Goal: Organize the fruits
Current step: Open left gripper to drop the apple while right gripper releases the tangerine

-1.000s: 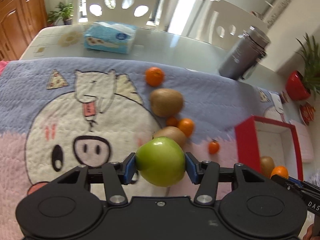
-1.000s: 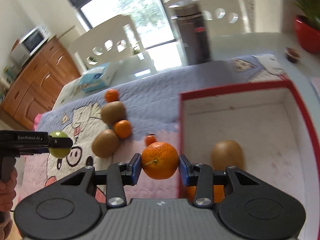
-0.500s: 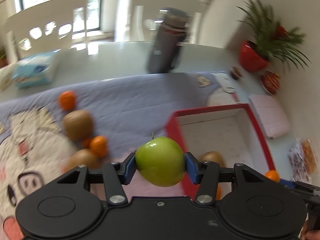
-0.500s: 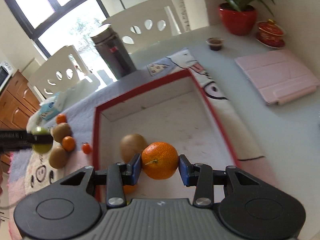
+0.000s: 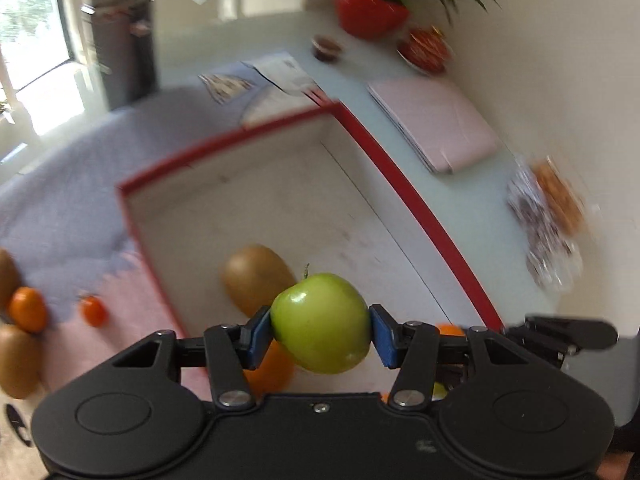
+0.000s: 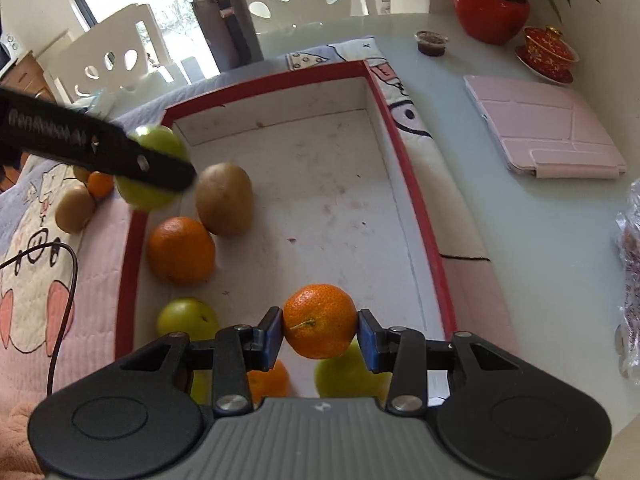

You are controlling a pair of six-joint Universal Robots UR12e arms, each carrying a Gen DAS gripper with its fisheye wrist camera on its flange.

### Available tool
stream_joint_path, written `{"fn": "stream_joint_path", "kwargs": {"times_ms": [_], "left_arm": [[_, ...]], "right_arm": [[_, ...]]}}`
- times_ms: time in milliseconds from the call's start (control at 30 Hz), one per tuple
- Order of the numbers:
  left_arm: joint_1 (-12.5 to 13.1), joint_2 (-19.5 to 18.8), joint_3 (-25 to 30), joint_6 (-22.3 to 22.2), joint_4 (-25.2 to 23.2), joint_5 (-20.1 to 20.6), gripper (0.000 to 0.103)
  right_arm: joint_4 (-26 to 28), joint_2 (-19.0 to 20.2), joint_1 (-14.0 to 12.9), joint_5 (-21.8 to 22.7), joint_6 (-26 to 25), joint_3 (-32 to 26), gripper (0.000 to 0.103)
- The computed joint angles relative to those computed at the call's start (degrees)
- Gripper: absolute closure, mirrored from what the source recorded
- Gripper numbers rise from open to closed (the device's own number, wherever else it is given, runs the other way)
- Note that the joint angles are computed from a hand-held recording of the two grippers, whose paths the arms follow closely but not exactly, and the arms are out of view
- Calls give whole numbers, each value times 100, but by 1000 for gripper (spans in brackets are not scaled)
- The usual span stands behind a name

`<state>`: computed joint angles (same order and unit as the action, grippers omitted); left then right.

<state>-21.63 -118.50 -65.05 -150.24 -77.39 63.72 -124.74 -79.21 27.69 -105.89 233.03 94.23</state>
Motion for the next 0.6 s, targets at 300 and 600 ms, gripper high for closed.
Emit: {"fn": "stream_joint_path", "kwargs": {"times_ms": [300,600], "left_arm": [[-126,-96,14,-21,-462,295,42],[-134,-141,101,-98,-702,296,29]], "right_arm": [[-561,-116,-34,168,-372,301,61],[-394,-3,-4,264,-682,128,56]]}}
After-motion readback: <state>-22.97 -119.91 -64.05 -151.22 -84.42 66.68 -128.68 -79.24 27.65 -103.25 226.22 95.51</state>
